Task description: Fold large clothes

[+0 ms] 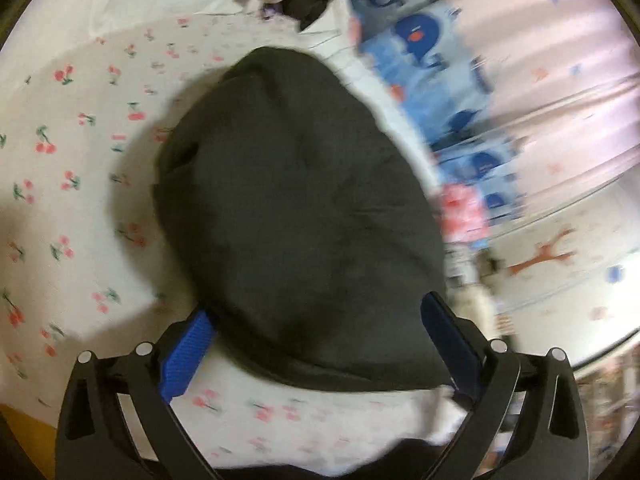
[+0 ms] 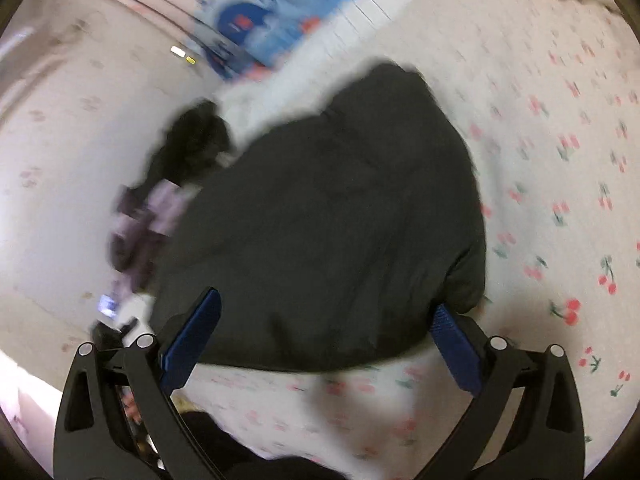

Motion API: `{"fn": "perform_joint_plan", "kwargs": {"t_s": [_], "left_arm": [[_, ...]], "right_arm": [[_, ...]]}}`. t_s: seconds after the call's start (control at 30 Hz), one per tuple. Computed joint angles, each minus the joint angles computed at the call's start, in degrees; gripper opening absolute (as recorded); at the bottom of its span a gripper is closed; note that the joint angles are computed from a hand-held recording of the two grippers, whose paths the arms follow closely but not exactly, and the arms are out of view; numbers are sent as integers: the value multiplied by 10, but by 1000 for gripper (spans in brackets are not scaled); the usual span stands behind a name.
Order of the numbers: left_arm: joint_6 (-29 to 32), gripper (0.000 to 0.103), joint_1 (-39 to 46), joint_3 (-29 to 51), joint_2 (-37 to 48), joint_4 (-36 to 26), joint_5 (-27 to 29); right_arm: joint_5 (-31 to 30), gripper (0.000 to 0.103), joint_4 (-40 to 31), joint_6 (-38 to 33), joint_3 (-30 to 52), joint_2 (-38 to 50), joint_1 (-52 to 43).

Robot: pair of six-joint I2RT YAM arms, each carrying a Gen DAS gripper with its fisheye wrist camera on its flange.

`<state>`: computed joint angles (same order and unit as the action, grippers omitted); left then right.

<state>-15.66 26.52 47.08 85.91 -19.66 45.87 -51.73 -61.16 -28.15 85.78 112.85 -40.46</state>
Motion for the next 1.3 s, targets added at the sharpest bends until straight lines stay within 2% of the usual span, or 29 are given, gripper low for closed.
{"fn": "perform_joint_plan", "kwargs": {"t_s": [0.07, 0.17, 0.27, 0.3, 0.33, 0.37, 0.4, 0.43, 0.47, 0.57, 0.63, 0.67, 0.73, 0.77, 0.83, 0.87, 0.97, 1.0, 1.03, 1.07, 1.1, 1.13, 1.2, 1.3], "left_arm": [[-24, 96, -5, 6, 38, 17, 1], [-61, 96, -14, 8, 47, 63, -10], [-87, 96, -32, 46, 77, 50, -27], [-98, 91, -38, 58, 87, 47, -28], [-92, 71, -44, 76, 97, 28, -30], [-77, 60, -51, 91, 103, 5, -33], [-68, 48, -54, 99, 99, -7, -34], [-56, 35, -51, 105, 94, -22, -31], [-42, 31, -49, 116, 87, -43, -28], [-10, 22, -39, 120, 51, -89, -21], [14, 21, -36, 117, 14, -129, -20], [28, 21, -28, 116, 0, -148, -12], [76, 21, 2, 97, -54, -207, 21], [99, 21, 15, 95, -68, -232, 31], [156, 23, 39, 75, -113, -296, 29], [197, 25, 49, 60, -127, -333, 14], [295, 43, 108, 20, -132, -392, -8], [326, 51, 151, 14, -138, -415, -10], [350, 59, 196, 14, -153, -433, -16], [359, 62, 227, 20, -164, -441, -20], [371, 63, 266, 30, -182, -449, -27], [362, 63, 279, 37, -195, -437, -39], [289, 63, 267, 56, -244, -372, -68], [175, 68, 139, 96, -257, -287, -83]], "right_arm": [[17, 97, 8, 3, -1, 18, 0], [-14, 97, 65, 57, -17, 14, 2], [-51, 97, 118, 149, -9, 25, 16], [-65, 96, 114, 156, -1, 32, 19], [-81, 81, 108, 157, 9, 38, 24], [-82, 46, 109, 161, 18, 37, 28], [-68, 32, 127, 178, 14, 28, 35], [-65, 24, 133, 190, 22, 25, 35], [-75, 19, 122, 190, 39, 26, 32], [-90, 14, 107, 182, 47, 0, 27], [-114, 13, 49, 139, 61, -17, 9], [-127, 12, -6, 94, 76, -18, -7], [-137, 12, -111, -7, 94, -23, -41], [-137, 12, -186, -88, 101, -24, -66], [-104, 14, -254, -187, 87, -34, -93], [-62, 20, -252, -225, 59, -51, -108], [7, 33, -250, -275, 35, -36, -156], [4, 37, -245, -270, 39, -32, -175], [-4, 47, -210, -233, 41, -39, -202], [-9, 55, -163, -190, 32, -59, -216], [-21, 58, -100, -132, 24, -89, -227], [-27, 59, -89, -124, 29, -98, -222], [-23, 60, -47, -94, 25, -141, -172], [35, 75, 67, -13, -14, -214, -9]]}}
